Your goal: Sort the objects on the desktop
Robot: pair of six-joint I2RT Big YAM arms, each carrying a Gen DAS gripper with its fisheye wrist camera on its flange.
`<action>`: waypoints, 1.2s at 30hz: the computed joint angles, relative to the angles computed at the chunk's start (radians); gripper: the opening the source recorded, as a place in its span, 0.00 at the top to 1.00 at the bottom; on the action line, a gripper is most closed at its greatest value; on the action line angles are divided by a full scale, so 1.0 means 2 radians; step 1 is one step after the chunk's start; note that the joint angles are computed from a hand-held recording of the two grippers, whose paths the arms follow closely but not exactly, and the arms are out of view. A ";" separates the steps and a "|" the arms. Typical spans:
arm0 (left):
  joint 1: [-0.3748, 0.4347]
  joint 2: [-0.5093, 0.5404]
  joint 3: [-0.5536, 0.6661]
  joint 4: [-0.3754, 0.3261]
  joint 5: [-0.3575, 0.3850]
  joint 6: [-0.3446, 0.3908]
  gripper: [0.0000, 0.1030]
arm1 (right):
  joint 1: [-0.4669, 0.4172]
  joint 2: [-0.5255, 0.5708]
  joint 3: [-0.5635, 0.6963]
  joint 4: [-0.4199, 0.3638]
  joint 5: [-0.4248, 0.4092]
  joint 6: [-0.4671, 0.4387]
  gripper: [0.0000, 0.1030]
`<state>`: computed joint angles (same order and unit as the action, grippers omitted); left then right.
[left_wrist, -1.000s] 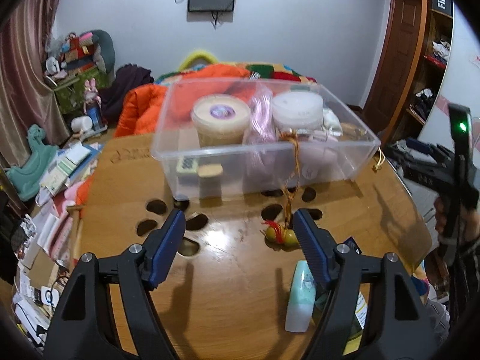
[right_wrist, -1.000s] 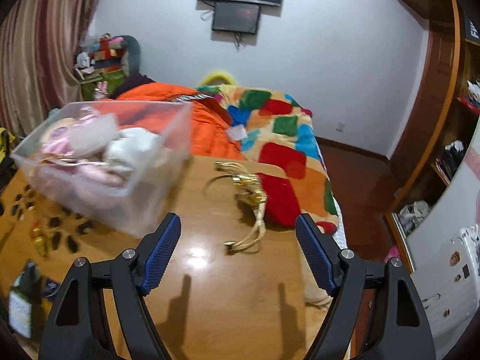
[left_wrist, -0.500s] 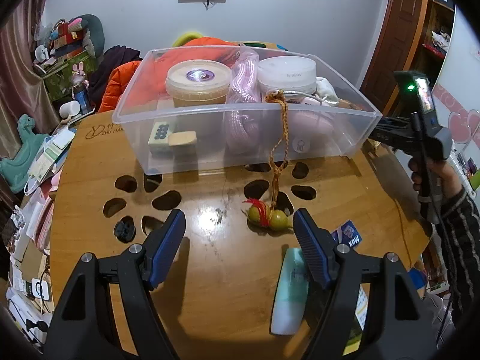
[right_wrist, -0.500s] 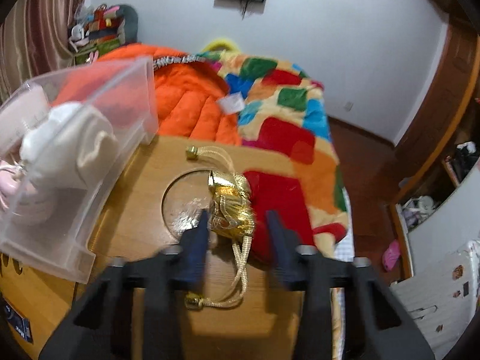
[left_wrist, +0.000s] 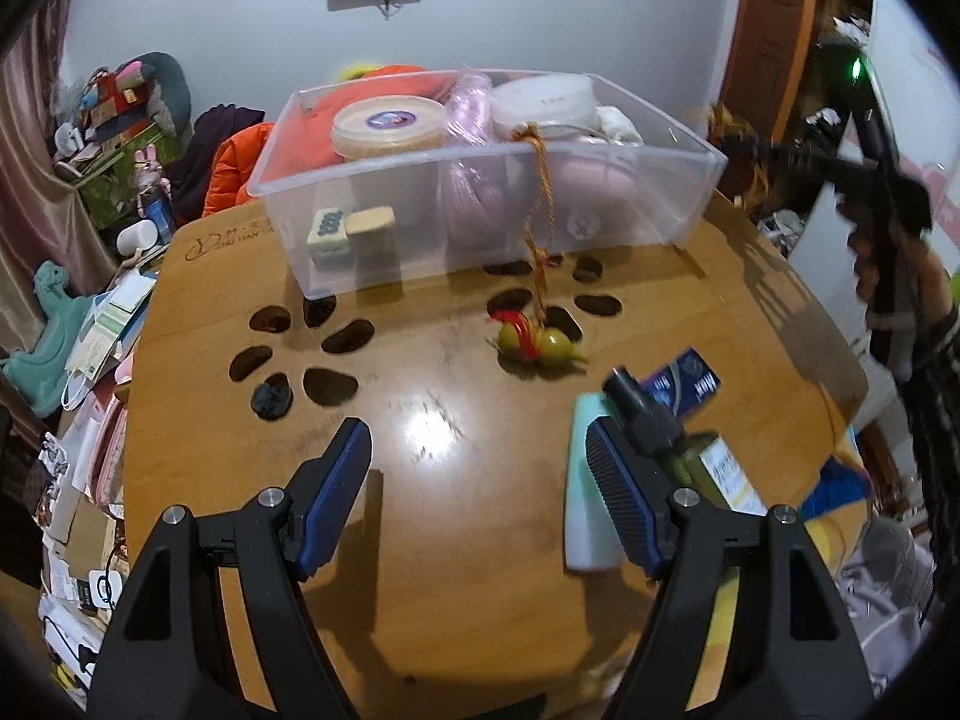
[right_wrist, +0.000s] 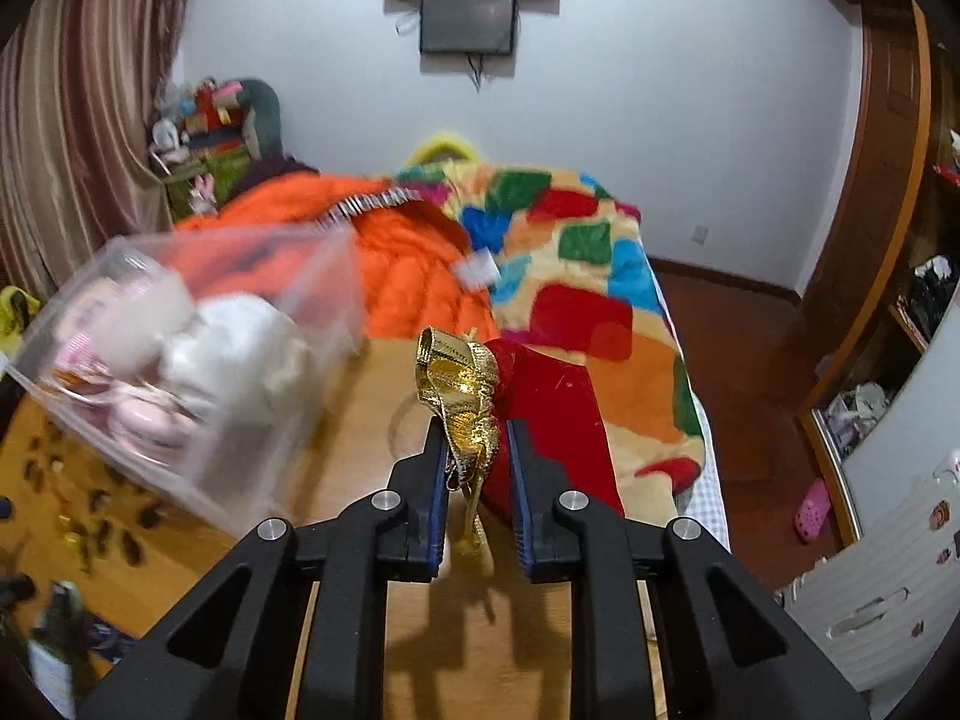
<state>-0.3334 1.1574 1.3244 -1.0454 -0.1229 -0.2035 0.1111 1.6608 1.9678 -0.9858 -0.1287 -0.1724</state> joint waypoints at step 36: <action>-0.001 -0.012 -0.042 0.052 -0.014 0.044 0.56 | 0.132 0.096 0.170 -0.056 -0.011 -0.047 0.81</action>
